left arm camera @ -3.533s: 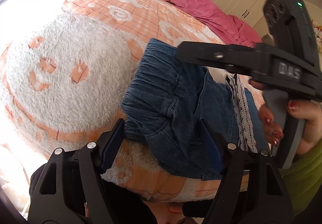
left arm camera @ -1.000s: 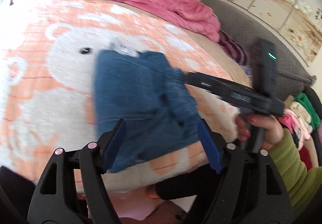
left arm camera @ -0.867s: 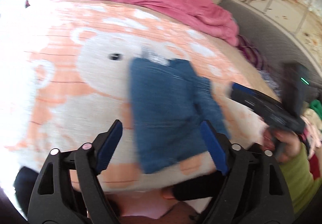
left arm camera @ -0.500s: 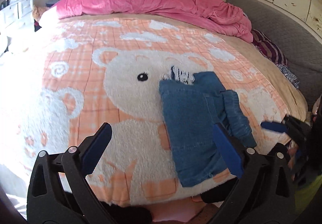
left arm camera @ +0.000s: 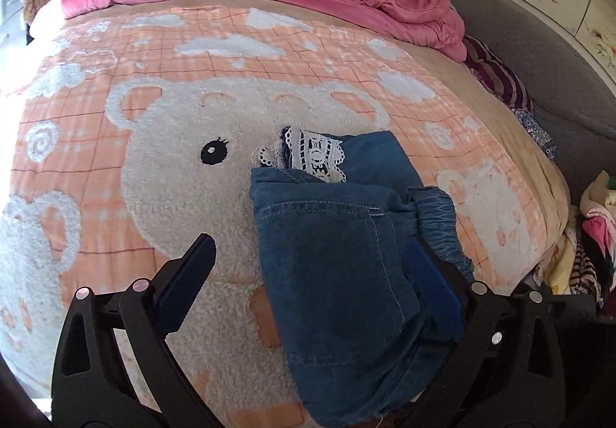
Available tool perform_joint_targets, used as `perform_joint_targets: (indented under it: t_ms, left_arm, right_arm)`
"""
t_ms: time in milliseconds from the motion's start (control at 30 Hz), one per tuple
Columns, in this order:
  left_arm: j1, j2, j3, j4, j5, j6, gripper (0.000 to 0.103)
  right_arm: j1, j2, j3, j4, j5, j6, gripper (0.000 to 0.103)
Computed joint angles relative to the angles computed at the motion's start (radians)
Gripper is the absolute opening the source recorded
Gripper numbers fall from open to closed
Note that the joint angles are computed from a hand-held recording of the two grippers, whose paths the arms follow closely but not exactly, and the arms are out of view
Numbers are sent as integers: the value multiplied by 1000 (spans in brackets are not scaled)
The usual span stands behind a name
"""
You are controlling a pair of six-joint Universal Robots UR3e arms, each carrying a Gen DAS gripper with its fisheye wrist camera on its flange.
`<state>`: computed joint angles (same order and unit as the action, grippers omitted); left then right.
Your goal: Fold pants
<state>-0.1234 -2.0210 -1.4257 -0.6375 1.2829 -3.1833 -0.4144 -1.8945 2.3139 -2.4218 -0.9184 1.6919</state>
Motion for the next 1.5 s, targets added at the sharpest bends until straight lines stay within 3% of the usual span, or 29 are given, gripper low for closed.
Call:
perform_joint_targets:
  t_ms: [33,67,167,300,400,533,833,967,1100,1233,1367,1500]
  left_arm:
    - [-4,-32,40,-31,1,-2,84]
    - [-7,-63,73,-50,0,-3,83]
    - [-23,-146,138,-55,38,-22,76]
    - [-29,-163,100,28,48,-33,77]
    - [-33,-157,68,74,53,-46,78]
    - [-34,-146,52,86,53,-43,79]
    - [-46,-130,30,111,79,-56,78]
    - [-52,-113,15,118,88,-60,78]
    - [-57,-93,-1,127,94,-64,78]
    - [-59,-78,-13,132,100,-66,78]
    - [-59,-64,-29,133,106,-70,79]
    - [-57,-40,-60,144,110,-75,79]
  right_arm:
    - [28,36,4,-66,-25,13,41]
    - [51,67,2,-105,-50,22,29]
    - [68,113,-84,48,-80,27,9]
    - [-43,22,-121,306,-28,-91,5]
    - [-73,44,-99,303,-29,-85,4]
    - [-67,80,-39,221,-10,16,5]
    - [-102,46,-15,257,27,68,12]
    - [-94,35,-2,265,30,62,29]
    - [-83,26,15,249,28,70,36]
    - [-78,20,14,281,41,74,50]
    - [-38,8,48,207,42,126,52]
    - [-71,-44,55,282,84,105,54]
